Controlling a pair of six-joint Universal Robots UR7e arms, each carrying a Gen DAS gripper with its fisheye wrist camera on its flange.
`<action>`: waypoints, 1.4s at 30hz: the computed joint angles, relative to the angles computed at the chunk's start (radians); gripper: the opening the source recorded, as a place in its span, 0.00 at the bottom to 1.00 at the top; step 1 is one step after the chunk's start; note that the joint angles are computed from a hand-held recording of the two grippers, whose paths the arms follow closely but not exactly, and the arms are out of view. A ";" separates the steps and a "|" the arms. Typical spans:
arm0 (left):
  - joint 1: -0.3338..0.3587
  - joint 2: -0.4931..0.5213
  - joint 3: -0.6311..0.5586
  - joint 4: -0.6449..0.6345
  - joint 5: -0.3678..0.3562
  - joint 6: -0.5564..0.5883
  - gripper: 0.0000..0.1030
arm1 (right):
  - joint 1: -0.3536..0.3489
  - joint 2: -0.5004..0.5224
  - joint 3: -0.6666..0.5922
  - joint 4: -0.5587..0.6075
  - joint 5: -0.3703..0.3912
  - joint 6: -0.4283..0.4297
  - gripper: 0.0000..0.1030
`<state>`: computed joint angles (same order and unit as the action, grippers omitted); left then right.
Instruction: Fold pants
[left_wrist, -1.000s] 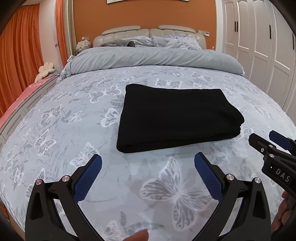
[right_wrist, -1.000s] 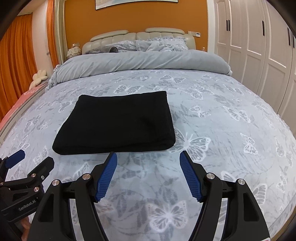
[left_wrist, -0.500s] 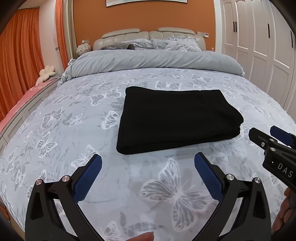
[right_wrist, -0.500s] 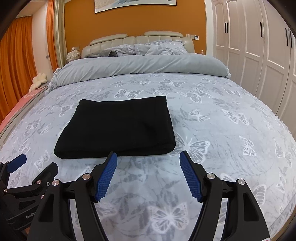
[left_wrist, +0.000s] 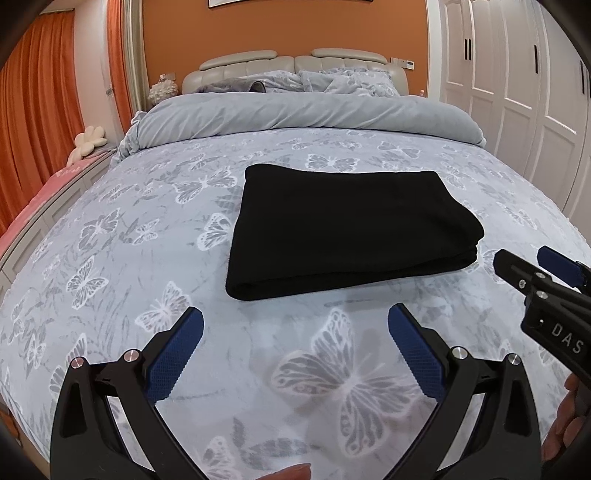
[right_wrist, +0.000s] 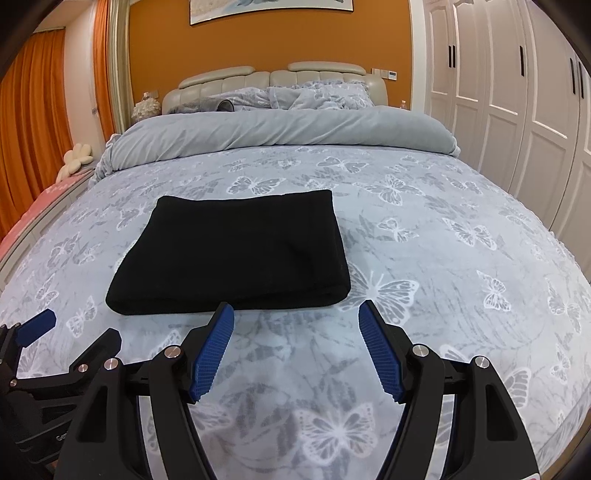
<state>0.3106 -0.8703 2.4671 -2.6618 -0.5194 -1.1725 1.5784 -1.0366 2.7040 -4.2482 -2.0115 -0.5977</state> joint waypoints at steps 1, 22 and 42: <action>0.000 0.000 0.001 -0.002 -0.002 0.000 0.95 | -0.004 0.001 -0.001 -0.003 0.005 -0.006 0.66; -0.002 -0.013 -0.002 0.031 0.017 -0.015 0.95 | 0.020 0.048 -0.004 -0.070 -0.010 -0.044 0.66; -0.005 -0.006 -0.011 0.033 0.014 -0.009 0.95 | 0.024 0.051 -0.003 -0.078 -0.018 -0.043 0.66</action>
